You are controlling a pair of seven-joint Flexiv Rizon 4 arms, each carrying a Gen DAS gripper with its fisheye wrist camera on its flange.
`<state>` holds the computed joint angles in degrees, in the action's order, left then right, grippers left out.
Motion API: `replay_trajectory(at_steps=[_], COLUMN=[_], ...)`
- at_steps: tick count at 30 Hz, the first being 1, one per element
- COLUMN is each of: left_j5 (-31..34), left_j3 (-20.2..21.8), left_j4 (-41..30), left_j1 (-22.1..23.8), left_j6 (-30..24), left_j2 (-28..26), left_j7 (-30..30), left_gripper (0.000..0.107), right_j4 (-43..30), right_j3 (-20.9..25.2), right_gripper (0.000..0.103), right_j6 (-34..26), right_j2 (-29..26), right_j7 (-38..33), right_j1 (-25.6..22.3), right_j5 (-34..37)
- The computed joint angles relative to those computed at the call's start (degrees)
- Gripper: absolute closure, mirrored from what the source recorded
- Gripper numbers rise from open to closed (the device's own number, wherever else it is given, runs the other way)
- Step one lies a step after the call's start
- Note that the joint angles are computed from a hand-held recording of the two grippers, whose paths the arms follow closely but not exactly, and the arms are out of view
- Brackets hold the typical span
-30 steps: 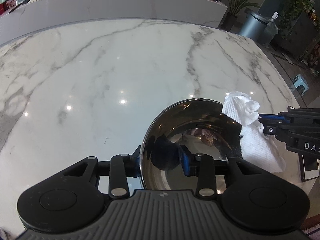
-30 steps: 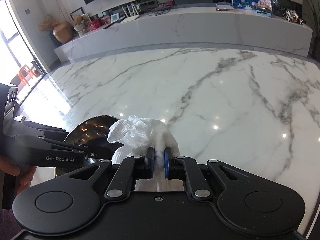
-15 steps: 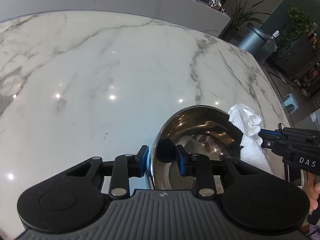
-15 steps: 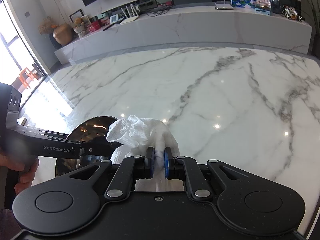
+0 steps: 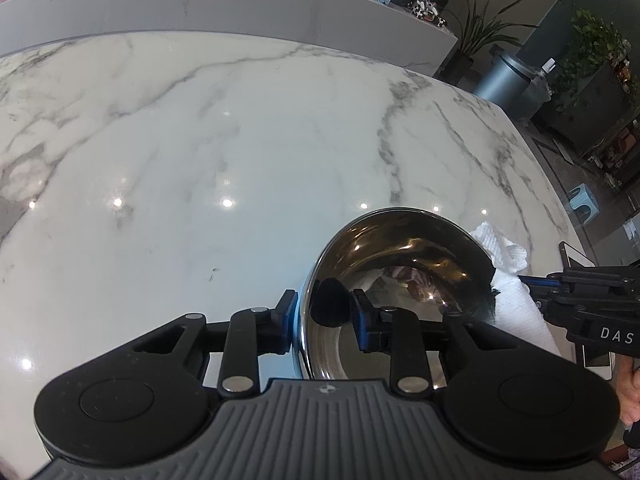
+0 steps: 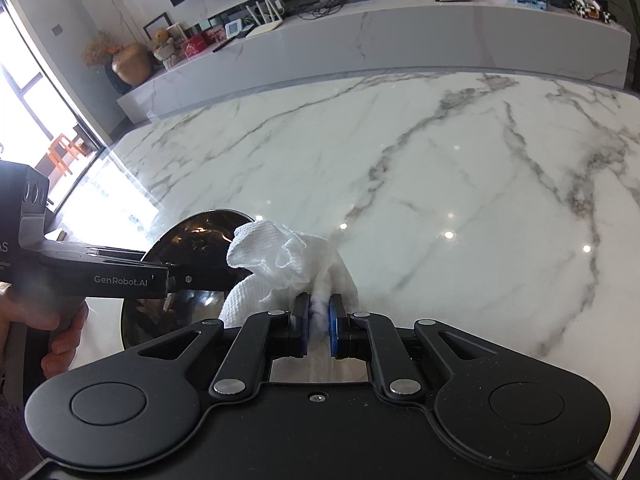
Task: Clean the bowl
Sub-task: 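Tilt the bowl up with the left gripper while the right gripper holds the towel beside it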
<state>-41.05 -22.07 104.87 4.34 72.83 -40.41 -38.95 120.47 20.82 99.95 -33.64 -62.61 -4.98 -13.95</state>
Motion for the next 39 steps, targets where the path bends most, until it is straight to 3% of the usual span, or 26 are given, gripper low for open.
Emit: replay_trajectory(at_steps=[8, 14, 19, 26, 32, 39], left_j5=[0.8, 1.7, 4.1, 4.1, 4.8, 6.5], left_j3=[0.2, 0.4, 3.6, 4.1, 5.3, 5.7], left_j4=[0.2, 0.2, -0.1, 0.5, 1.8, 1.9], left_j1=[-0.2, -0.4, -2.7, -2.0, -3.0, -3.4], left_j6=[0.7, 0.9, 0.1, -3.8, -3.3, -2.6], left_j2=[0.1, 0.1, 0.8, 2.0, 3.0, 3.0], left_j7=[-0.4, -0.9, -5.4, -8.6, -8.9, -8.2], left_gripper=[0.076, 0.075, 0.074, 0.064, 0.061, 0.068], right_j4=[-1.6, -1.7, -2.2, -2.8, -2.9, -2.9], right_j3=[8.5, 7.1, 6.5, 5.5, 4.5, 4.2], right_gripper=[0.094, 0.094, 0.094, 0.094, 0.094, 0.094], right_j6=[-7.0, -7.7, -8.6, -9.3, -9.4, -9.6], right_j2=[-2.5, -1.3, -0.9, -0.5, -0.3, 0.1], right_j7=[-4.6, -7.3, -9.5, -11.8, -12.8, -13.6], right_j1=[-6.8, -4.5, -3.3, -1.8, -0.5, 0.1], right_j5=[-0.2, 3.7, 6.2, 9.1, 10.7, 11.7])
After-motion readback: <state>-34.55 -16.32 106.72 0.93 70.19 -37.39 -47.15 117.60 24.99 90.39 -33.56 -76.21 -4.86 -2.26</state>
